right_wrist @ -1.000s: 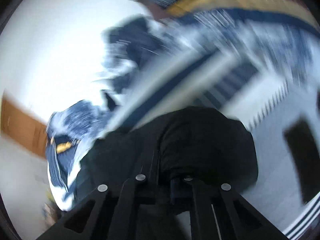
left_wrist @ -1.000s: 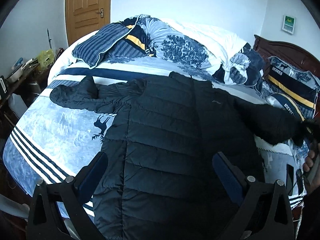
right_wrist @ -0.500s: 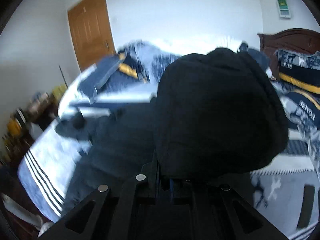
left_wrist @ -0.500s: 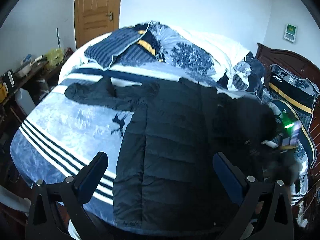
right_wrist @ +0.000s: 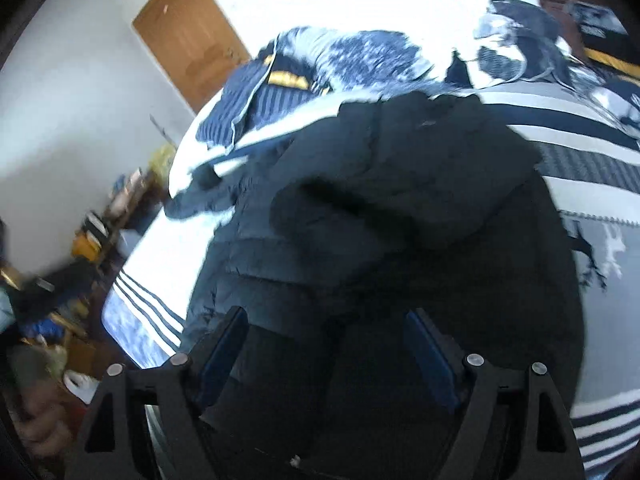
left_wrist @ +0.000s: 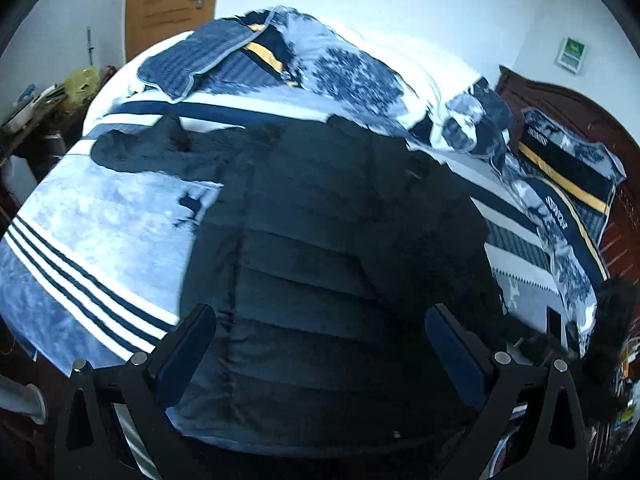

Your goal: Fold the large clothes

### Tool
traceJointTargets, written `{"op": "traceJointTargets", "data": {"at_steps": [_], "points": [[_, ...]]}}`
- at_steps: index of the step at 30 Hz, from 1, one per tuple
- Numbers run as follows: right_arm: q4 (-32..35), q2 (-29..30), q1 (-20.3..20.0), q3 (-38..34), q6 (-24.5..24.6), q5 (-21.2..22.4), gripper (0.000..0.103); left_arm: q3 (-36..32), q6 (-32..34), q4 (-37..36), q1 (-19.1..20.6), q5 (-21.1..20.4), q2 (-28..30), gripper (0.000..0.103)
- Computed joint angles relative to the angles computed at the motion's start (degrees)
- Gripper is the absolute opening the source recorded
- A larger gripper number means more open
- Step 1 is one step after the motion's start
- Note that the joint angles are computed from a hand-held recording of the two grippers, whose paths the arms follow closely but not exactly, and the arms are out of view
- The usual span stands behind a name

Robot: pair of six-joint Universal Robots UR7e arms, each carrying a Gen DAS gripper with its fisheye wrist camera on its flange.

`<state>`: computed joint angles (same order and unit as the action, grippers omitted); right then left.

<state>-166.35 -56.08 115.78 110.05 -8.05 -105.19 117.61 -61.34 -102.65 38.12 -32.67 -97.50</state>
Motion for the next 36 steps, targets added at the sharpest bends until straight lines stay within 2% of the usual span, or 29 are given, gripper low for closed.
{"op": "traceJointTargets", "data": {"at_steps": [2, 4, 7, 10, 12, 16, 18, 21, 22, 24, 26, 27, 28, 29, 31, 33, 36], "points": [[-1.51, -0.82, -0.93, -0.08, 1.93, -0.55, 0.084, 0.27, 2.64, -3.48, 0.75, -0.85, 2.37, 0.103], [-0.22, -1.93, -2.83, -0.86, 3.47, 0.24, 0.084, 0.73, 6.00, -8.32, 1.57, -1.39, 4.92, 0.103], [1.14, -1.05, -4.86, -4.13, 7.65, -0.86, 0.084, 0.75, 9.40, -14.92, 2.77, -1.38, 9.23, 0.103], [2.11, -0.83, -7.82, -7.12, 11.32, 2.53, 0.084, -0.29, 12.11, -21.42, 4.38, -2.20, 14.24, 0.103], [4.07, 0.13, -9.30, -9.96, 12.82, 3.03, 0.084, -0.90, 15.35, -27.59, 5.55, -3.24, 17.76, 0.103], [10.35, 3.77, -11.31, -17.46, 14.21, 3.46, 0.081, -4.47, 18.20, -29.44, 8.50, -2.53, 25.40, 0.103], [13.33, 5.88, -12.30, -20.69, 14.63, 3.80, 0.077, -5.59, 18.13, -28.07, 9.48, -0.43, 27.37, 0.103], [17.24, 8.94, -13.42, -24.98, 14.76, 2.42, 0.057, -5.74, 17.65, -27.47, 10.63, 2.15, 27.61, 0.099], [19.17, 10.35, -13.77, -26.90, 14.78, 2.37, 0.047, -5.32, 18.40, -28.43, 10.75, 2.63, 27.30, 0.093], [20.28, 12.10, -14.33, -28.83, 15.31, 1.86, 0.044, -4.90, 20.47, -29.25, 10.81, 3.50, 26.77, 0.074], [20.52, 13.07, -14.68, -29.91, 15.28, 2.01, 0.043, -5.51, 20.39, -26.57, 11.21, 3.06, 26.06, 0.036], [20.04, 13.34, -14.71, -30.09, 15.24, 2.09, 0.041, -5.63, 20.72, -26.60, 11.51, 1.82, 25.52, 0.027], [20.00, 13.63, -14.67, -30.40, 15.06, 2.14, 0.033, -5.88, 21.15, -26.49, 11.90, -0.34, 24.36, 0.016], [20.31, 13.89, -14.66, -30.84, 14.97, 2.24, 0.021, -5.63, 21.89, -27.39, 12.00, -1.55, 23.09, 0.011], [21.19, 14.07, -14.22, -31.42, 15.03, 1.97, 0.010, -4.18, 24.29, -30.66, 11.59, -2.39, 19.28, 0.010], [19.76, 13.04, -13.46, -30.42, 14.14, 2.20, 0.009, -3.30, 25.85, -32.60, 11.50, -2.48, 15.79, 0.009], [17.77, 11.18, -12.58, -28.86, 14.26, 3.97, 0.008, -4.46, 26.15, -31.12, 13.86, -3.59, 12.90, 0.009]]}}
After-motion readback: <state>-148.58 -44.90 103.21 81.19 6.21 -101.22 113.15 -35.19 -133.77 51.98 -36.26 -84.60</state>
